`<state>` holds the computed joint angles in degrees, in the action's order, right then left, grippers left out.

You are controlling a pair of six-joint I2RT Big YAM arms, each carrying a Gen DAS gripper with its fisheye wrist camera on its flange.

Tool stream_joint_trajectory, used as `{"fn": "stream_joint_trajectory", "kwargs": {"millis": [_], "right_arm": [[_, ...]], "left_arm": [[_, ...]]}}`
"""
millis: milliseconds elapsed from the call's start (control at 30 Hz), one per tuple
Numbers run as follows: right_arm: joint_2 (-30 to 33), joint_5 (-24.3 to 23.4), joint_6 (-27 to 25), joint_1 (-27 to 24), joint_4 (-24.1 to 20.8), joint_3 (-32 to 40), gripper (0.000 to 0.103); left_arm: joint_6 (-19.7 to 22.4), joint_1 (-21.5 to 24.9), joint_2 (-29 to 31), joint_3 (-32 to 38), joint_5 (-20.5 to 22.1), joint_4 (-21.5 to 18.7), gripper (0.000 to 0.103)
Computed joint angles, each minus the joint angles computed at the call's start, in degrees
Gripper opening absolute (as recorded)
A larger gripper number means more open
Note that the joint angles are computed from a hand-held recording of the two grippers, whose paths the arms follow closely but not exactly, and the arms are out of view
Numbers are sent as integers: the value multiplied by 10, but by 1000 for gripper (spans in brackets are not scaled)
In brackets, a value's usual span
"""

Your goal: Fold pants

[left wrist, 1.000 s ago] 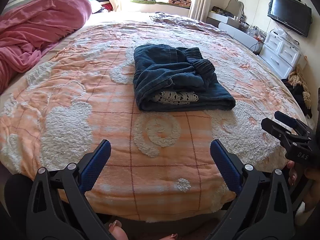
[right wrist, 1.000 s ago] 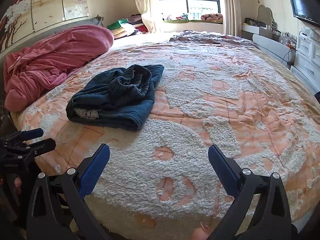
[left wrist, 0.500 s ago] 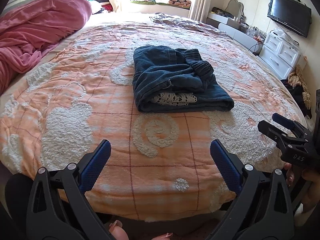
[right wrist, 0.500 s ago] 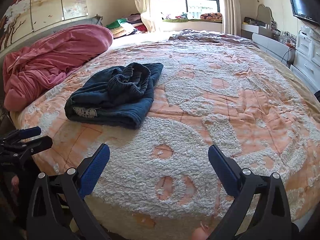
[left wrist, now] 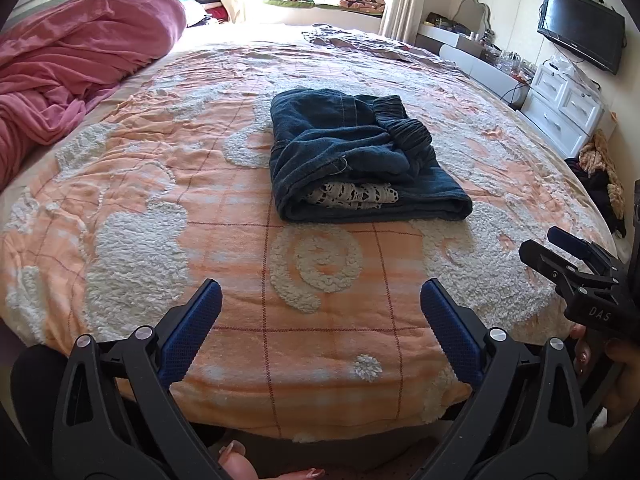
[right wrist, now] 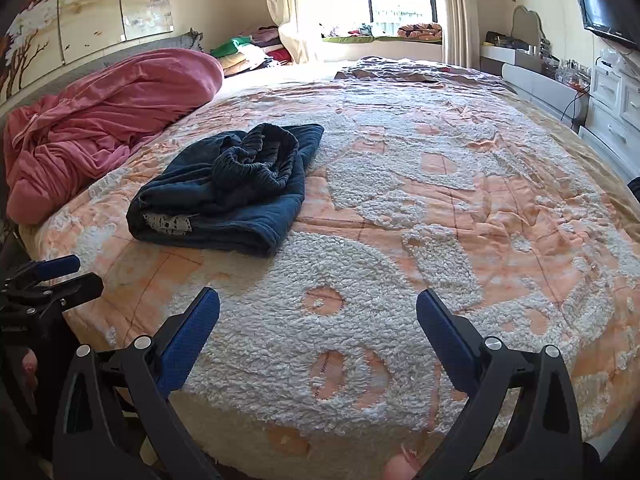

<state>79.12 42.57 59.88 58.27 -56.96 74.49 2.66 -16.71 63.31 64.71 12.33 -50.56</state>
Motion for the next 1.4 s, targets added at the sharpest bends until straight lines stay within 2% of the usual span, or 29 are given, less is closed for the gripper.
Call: {"fn": "stream_joint_trajectory", "kwargs": {"millis": [1400], "right_arm": [[9, -2, 4, -2, -17, 5, 98]], "left_arm": [[13, 4, 0, 6, 11, -7, 93]]}}
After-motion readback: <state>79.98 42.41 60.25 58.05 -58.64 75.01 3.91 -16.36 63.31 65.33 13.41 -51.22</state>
